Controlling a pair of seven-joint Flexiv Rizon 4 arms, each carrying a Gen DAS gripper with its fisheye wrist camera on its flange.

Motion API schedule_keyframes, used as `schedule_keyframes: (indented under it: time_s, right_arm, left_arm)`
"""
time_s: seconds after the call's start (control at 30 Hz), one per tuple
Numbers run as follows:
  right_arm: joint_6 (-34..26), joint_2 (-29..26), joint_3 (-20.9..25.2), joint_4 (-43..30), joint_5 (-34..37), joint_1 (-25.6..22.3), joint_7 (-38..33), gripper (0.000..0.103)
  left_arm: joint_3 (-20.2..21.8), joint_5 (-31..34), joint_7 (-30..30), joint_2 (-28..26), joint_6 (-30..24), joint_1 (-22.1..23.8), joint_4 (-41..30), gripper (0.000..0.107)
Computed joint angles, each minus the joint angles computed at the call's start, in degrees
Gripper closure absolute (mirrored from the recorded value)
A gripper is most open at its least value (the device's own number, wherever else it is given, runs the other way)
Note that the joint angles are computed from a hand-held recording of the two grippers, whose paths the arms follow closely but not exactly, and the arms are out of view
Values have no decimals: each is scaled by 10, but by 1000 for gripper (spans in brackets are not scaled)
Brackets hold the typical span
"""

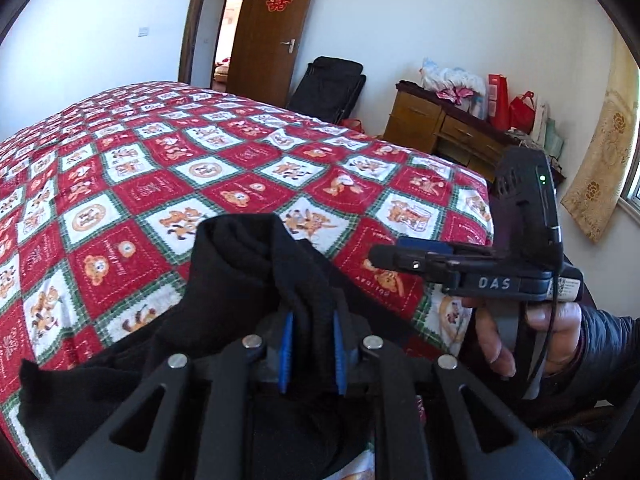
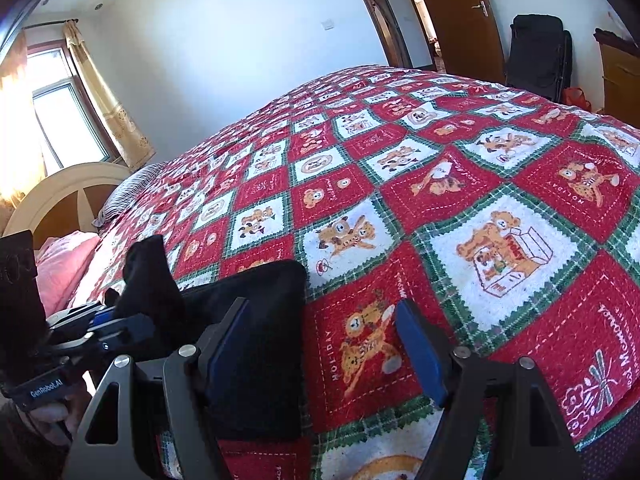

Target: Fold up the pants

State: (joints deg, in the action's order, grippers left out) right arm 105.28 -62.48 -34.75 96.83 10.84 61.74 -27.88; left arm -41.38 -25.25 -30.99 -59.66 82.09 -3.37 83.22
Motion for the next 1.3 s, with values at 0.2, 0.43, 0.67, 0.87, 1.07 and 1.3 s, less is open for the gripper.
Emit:
schedule_keyframes:
  time_s: [0.2, 0.43, 0.67, 0.87, 1.07, 1.3]
  right_arm:
    - [5, -10, -20, 4, 13, 15, 4, 28]
    - [47, -16, -65, 24, 61, 58, 10, 28]
    - [51, -1, -37, -29, 10, 55, -104, 28]
    - [-84, 21, 10, -62, -84, 31, -142, 46]
    - [-91, 56, 80, -30, -131, -24, -130, 88]
    - [-68, 66, 65, 21, -108, -12, -104, 88]
  left_arm:
    - [-89, 41, 28, -16, 91, 59, 58, 38]
    - [-129, 104, -31, -46, 228, 115, 107, 23]
    - [-77, 87, -140, -51, 283, 117, 101, 15]
    - [-66, 116, -197, -60, 287, 128, 100, 15]
    - [-37, 153, -239, -54, 301, 122, 100, 5]
    - [150, 44, -315, -10, 250, -3, 50, 4]
